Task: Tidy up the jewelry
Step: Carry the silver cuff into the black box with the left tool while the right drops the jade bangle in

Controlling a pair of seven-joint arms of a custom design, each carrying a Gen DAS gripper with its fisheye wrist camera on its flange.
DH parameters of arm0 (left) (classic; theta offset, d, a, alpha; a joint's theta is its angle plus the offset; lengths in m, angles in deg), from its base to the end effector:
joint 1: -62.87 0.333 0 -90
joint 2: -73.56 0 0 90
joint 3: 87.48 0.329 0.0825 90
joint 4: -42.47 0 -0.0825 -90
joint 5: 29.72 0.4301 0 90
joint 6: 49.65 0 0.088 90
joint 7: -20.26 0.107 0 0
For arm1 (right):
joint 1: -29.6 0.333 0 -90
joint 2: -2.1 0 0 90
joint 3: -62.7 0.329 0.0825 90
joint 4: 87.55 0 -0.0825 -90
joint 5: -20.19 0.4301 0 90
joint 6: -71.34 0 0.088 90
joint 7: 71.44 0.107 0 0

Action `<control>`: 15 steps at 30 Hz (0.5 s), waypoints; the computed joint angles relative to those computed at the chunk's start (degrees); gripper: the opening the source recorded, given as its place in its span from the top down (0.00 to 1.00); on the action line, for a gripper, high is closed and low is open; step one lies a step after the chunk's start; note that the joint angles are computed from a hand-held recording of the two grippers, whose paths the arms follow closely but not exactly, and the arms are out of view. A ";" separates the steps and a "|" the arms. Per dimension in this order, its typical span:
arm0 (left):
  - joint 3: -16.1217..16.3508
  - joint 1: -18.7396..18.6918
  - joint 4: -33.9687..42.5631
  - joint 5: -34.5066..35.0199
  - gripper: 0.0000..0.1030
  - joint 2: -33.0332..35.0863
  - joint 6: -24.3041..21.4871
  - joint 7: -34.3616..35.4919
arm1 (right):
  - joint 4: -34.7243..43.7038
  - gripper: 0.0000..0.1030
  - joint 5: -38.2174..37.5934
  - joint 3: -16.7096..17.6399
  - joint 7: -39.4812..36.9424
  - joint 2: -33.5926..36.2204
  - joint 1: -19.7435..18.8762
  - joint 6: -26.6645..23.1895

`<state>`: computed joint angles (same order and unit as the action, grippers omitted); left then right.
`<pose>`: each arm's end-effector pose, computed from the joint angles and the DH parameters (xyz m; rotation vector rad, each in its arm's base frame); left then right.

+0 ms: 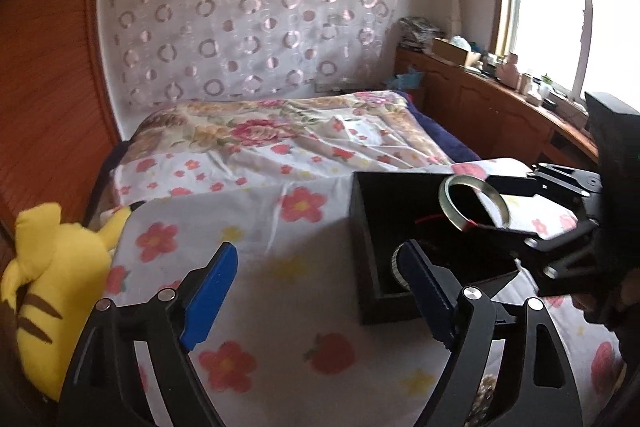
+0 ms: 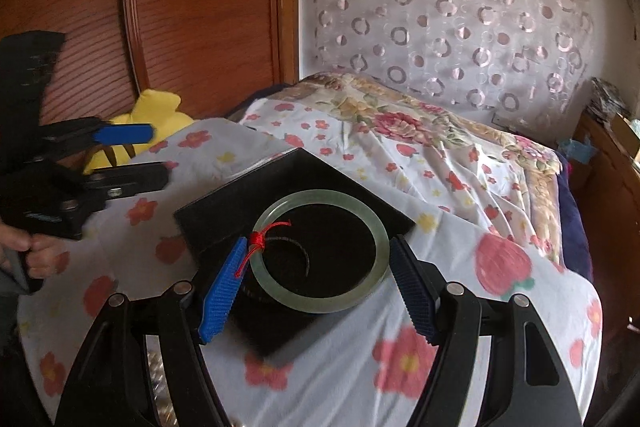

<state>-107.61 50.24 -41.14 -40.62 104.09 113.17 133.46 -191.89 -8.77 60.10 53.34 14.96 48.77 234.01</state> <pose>0.7092 -0.3689 0.4860 -1.0869 2.3134 -1.1524 0.6715 0.2287 0.4940 -1.8070 1.6185 -0.7428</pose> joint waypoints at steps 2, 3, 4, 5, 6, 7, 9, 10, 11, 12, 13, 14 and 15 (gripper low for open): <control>-0.42 0.91 -1.23 -0.74 0.20 -0.66 0.29 0.32 | 2.27 0.28 0.94 0.31 -1.52 1.86 -0.21 -1.19; -0.42 1.19 -1.93 -0.92 0.20 -1.06 0.46 0.44 | 2.94 0.28 1.15 0.20 -1.90 2.42 -0.20 -1.35; -0.49 1.46 -2.47 -1.11 0.20 -1.37 0.61 0.63 | 3.49 0.28 0.94 -0.08 -1.81 2.80 0.11 -1.70; -0.57 1.82 -3.38 -1.45 0.20 -1.86 1.03 0.73 | 4.17 0.28 0.44 -0.45 -1.55 3.21 0.51 -2.26; -0.47 1.70 -3.55 -1.50 0.20 -2.02 1.04 0.46 | 4.61 0.28 0.12 -0.67 -1.42 3.54 0.76 -2.55; -0.92 2.24 -4.19 -2.05 0.20 -2.37 1.09 0.85 | 4.91 0.28 -0.10 -0.81 -1.44 3.71 0.92 -2.82; -1.11 2.65 -5.54 -2.66 0.20 -3.12 1.41 1.09 | 5.38 0.27 -1.06 -1.37 -0.84 3.93 1.45 -3.72; -1.15 2.70 -6.13 -2.85 0.20 -3.44 1.57 1.13 | 5.41 0.27 -1.56 -1.53 -0.49 3.93 1.62 -3.91; -1.34 2.95 -6.71 -3.19 0.20 -3.77 1.63 1.36 | 5.43 0.27 -2.15 -1.71 -0.07 3.88 1.78 -4.10; -1.40 3.08 -7.20 -3.45 0.20 -4.07 1.73 1.46 | 5.16 0.26 -3.04 -2.03 0.83 3.59 2.02 -3.94; -1.74 3.45 -8.09 -4.00 0.20 -4.61 1.97 1.80 | 4.65 0.21 -4.14 -2.38 2.02 3.06 2.29 -3.60; -1.91 3.59 -8.66 -4.39 0.20 -4.98 2.10 1.97 | 3.94 0.18 -5.60 -2.82 3.66 2.39 2.59 -3.06; -2.14 3.84 -9.59 -4.89 0.20 -5.59 2.35 2.21 | 3.44 0.18 -6.35 -2.85 4.56 1.81 2.50 -2.85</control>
